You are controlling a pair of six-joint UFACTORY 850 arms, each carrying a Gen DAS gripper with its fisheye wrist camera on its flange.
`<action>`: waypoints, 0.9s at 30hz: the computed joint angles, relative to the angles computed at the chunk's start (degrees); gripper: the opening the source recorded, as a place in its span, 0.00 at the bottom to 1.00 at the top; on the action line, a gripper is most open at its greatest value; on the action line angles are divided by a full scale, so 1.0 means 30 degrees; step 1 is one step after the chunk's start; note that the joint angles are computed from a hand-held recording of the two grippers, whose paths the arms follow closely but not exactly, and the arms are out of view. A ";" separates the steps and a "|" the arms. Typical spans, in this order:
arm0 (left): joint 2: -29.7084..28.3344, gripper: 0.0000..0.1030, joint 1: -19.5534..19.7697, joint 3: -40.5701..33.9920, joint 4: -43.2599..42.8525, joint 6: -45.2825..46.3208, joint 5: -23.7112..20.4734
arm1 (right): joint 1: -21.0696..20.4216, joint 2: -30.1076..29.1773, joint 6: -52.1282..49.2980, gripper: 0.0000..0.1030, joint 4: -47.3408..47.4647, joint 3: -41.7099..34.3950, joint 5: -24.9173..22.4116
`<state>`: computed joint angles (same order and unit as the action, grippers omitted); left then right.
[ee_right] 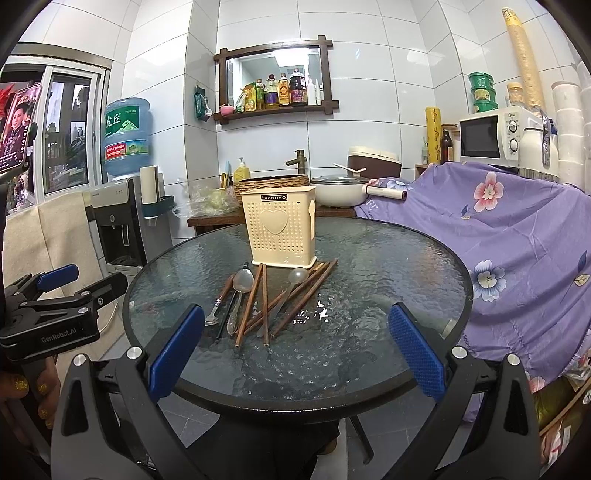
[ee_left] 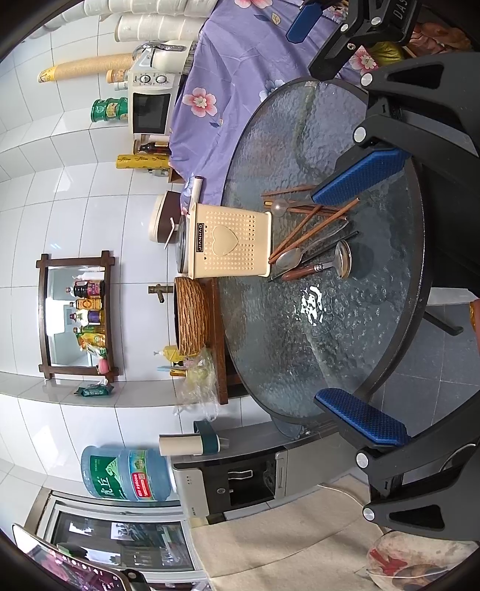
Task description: Organize utensils
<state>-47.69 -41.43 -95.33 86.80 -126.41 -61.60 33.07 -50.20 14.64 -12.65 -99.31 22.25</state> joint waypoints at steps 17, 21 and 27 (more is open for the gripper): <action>0.0017 0.94 0.0026 -0.0004 -0.0131 0.0288 0.0341 | 0.0039 -0.0009 0.0010 0.95 0.0046 0.0063 -0.0011; -0.0008 0.94 0.0031 -0.0050 -0.0162 0.0359 0.0363 | 0.0099 0.0029 -0.0133 0.95 0.0195 0.0150 -0.0022; -0.0016 0.94 0.0025 -0.0082 -0.0204 0.0443 0.0395 | 0.0108 -0.0011 0.0033 0.95 0.0057 0.0067 -0.0133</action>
<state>-47.74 -41.35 -95.58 86.19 -125.08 -60.42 33.39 -50.24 14.73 -12.47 -99.11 21.85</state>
